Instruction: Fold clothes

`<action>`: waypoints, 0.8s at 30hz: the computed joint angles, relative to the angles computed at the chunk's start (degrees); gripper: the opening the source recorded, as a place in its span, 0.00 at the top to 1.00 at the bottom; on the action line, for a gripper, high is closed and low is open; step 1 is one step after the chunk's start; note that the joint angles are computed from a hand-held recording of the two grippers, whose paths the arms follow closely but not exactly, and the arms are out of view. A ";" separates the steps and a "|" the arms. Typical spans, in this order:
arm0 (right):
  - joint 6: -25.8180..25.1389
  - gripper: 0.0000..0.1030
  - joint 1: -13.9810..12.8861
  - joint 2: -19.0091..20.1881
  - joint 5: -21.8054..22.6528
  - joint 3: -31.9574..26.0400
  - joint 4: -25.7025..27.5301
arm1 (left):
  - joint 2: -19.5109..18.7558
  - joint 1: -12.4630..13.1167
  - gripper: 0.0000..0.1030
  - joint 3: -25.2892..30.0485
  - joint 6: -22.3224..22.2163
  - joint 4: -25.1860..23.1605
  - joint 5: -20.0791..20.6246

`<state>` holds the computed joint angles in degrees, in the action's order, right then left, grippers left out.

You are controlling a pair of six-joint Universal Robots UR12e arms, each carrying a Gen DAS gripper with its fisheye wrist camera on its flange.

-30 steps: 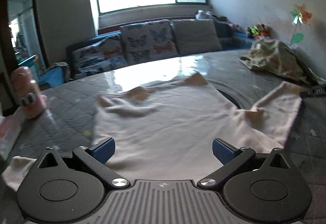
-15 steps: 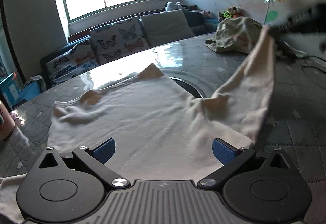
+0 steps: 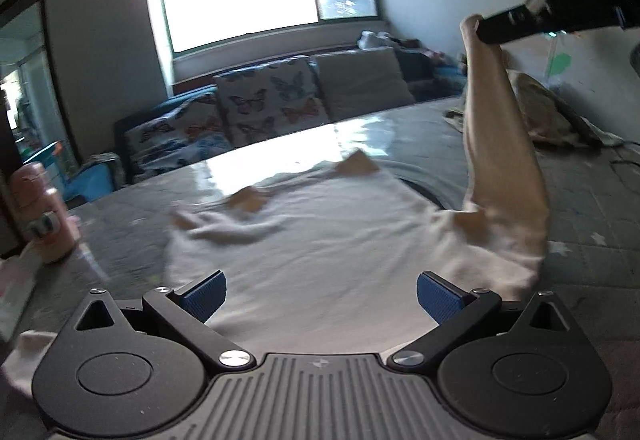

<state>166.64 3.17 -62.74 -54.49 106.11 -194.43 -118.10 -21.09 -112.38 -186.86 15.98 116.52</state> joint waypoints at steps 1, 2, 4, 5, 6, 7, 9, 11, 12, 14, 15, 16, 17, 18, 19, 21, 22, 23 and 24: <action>-0.54 0.96 0.47 0.04 0.21 -0.11 0.36 | 0.41 0.23 0.00 -0.67 -0.60 0.33 0.54; -1.25 0.96 1.10 0.02 0.61 -0.17 1.07 | 0.79 0.45 0.00 -1.33 -1.27 0.61 1.05; -2.66 0.96 2.27 0.05 1.10 -0.29 2.39 | 1.51 0.88 0.00 -2.61 -2.87 0.84 2.04; -3.36 0.96 2.79 0.10 1.24 -0.36 3.04 | 1.80 1.07 0.00 -3.12 -3.65 0.76 2.45; -4.07 0.96 3.25 0.19 1.40 -0.46 3.78 | 2.09 1.26 0.00 -3.64 -4.44 0.67 2.84; -5.28 0.96 3.89 0.12 1.66 -0.39 4.91 | 2.34 1.46 0.00 -4.15 -5.13 0.66 3.10; -7.57 0.96 5.07 0.25 1.93 -0.40 7.08 | 2.74 1.78 0.00 -5.03 -6.34 0.35 3.67; -9.40 0.96 5.90 0.50 2.27 -0.71 9.70 | 2.99 2.04 0.00 -5.58 -7.63 -0.07 3.97; -10.48 0.96 6.30 0.66 2.53 -0.87 11.33 | 3.09 2.17 0.00 -5.83 -8.29 -0.28 4.08; -12.40 0.93 6.75 0.72 2.94 -1.00 14.05 | 3.17 2.34 0.00 -6.17 -9.22 -0.49 4.08; -13.28 0.91 6.85 0.65 3.12 -0.98 15.19 | 3.13 2.34 0.00 -6.21 -9.33 -0.47 4.08; -14.09 0.89 6.91 0.57 3.27 -0.95 16.18 | 3.06 2.29 0.00 -6.23 -9.34 -0.42 4.13; -14.52 0.89 6.80 0.46 3.39 -0.77 16.27 | 3.04 2.25 0.00 -6.23 -9.26 -0.41 4.14; -14.93 0.89 6.66 0.33 3.47 -0.57 16.36 | 3.02 2.25 0.00 -6.17 -9.08 -0.30 4.01; -15.18 0.89 6.34 0.06 3.31 -0.31 16.39 | 2.99 2.26 0.01 -6.09 -8.90 -0.11 3.81; -16.00 0.88 5.51 -0.47 2.54 0.03 17.16 | 2.91 2.31 0.02 -5.88 -8.65 0.37 3.10; -16.62 0.87 5.18 -0.65 1.57 0.19 17.58 | 2.84 2.31 0.05 -5.73 -8.39 0.58 2.65; -17.20 0.87 4.83 -0.82 0.56 0.35 18.03 | 2.75 2.29 0.06 -5.56 -8.04 0.75 2.16; -17.66 0.87 4.42 -0.96 -0.56 0.57 18.77 | 2.67 2.27 0.08 -5.38 -7.69 0.91 1.67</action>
<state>148.98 7.59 -63.69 -55.06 106.68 -175.65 -115.43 -18.82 -117.76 -194.55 16.89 118.18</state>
